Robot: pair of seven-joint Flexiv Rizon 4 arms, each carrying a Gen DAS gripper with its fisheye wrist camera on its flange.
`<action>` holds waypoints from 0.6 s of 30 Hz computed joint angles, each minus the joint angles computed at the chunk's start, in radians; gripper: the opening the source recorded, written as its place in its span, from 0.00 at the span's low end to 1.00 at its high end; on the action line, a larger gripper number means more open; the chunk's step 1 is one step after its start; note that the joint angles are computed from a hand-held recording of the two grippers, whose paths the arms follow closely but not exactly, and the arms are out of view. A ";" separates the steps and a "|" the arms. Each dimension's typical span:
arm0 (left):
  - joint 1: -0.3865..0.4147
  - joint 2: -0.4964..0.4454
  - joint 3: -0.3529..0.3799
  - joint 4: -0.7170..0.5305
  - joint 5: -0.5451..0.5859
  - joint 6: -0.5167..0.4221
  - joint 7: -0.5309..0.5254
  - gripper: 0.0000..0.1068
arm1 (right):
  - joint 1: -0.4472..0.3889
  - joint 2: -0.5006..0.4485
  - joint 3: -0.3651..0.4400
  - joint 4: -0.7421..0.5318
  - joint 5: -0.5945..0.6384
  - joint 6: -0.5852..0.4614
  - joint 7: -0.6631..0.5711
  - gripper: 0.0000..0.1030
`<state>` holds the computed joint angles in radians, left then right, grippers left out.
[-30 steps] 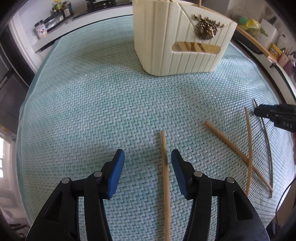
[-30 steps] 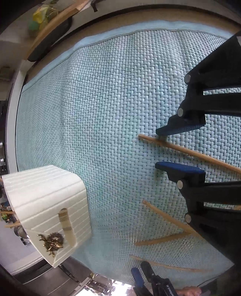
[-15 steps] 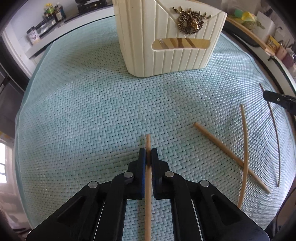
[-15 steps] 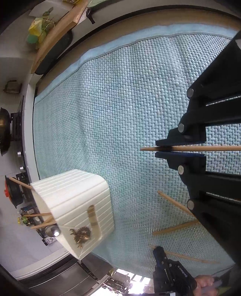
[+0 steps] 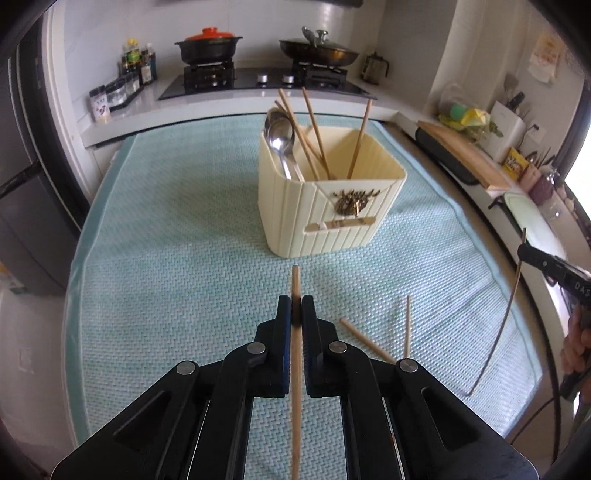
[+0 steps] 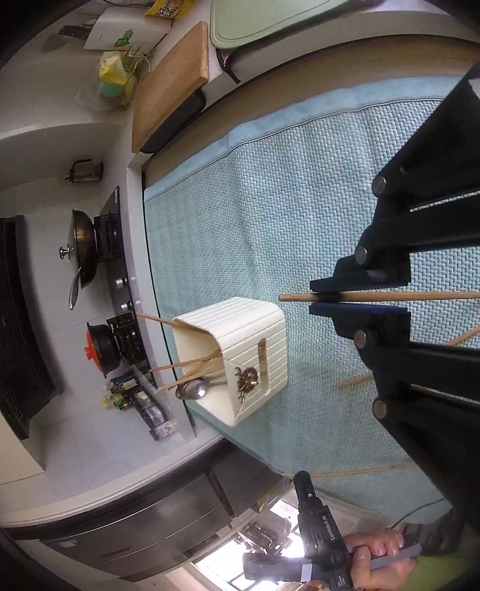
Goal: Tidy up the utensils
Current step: 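Lift both chopsticks over the cream holder and open both grippers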
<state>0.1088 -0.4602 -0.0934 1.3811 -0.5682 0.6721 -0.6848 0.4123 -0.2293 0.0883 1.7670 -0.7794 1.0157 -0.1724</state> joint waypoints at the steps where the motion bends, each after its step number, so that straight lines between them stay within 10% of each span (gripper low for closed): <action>1: 0.005 0.012 -0.005 0.008 -0.014 0.006 0.008 0.03 | 0.003 0.010 -0.002 0.004 -0.016 0.001 0.010 0.05; 18: 0.026 0.089 -0.026 0.017 -0.241 0.036 0.102 0.03 | 0.015 0.067 0.023 -0.064 -0.238 -0.076 0.076 0.05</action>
<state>0.1351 -0.3711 -0.1193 1.3979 -0.8092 0.7083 -0.5824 0.4271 -0.1618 0.1117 1.7029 -1.0177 0.9401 -0.0960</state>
